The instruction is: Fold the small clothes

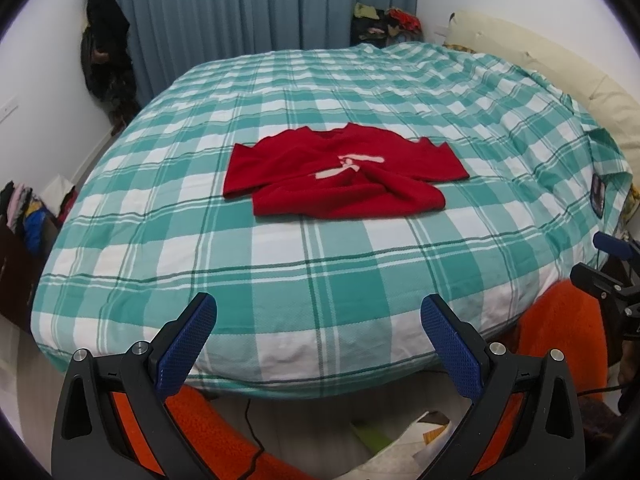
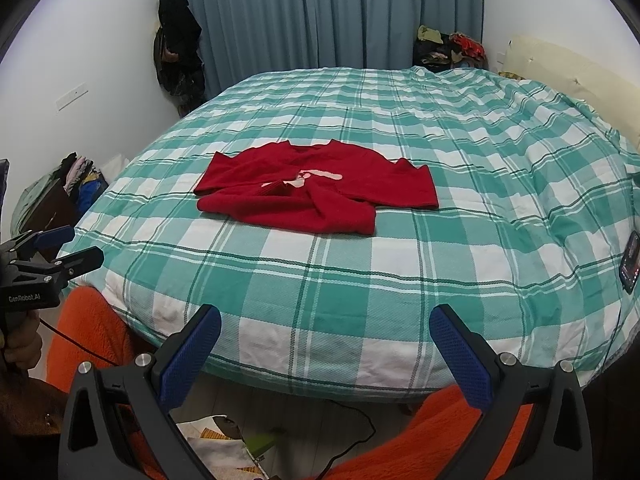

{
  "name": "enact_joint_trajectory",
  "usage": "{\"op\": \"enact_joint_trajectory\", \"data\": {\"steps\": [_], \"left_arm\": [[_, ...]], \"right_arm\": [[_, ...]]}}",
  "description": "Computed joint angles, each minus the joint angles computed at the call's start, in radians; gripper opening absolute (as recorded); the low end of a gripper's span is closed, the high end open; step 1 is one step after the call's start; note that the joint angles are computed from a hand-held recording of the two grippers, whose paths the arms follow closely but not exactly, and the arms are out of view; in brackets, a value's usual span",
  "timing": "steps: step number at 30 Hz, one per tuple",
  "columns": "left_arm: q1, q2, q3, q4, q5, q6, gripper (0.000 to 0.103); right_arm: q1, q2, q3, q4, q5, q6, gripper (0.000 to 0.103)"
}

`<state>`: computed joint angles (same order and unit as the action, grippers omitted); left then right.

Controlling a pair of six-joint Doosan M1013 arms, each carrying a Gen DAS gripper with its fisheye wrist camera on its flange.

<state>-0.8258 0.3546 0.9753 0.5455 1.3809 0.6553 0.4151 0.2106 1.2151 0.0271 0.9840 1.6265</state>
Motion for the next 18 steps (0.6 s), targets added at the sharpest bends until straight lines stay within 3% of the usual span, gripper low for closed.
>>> {"op": "enact_joint_trajectory", "data": {"steps": [18], "left_arm": [[0.005,-0.005,0.012,-0.020,0.000,0.005,0.102]], "right_arm": [[0.009,0.010,-0.009,0.012,0.021,-0.021,0.103]]}}
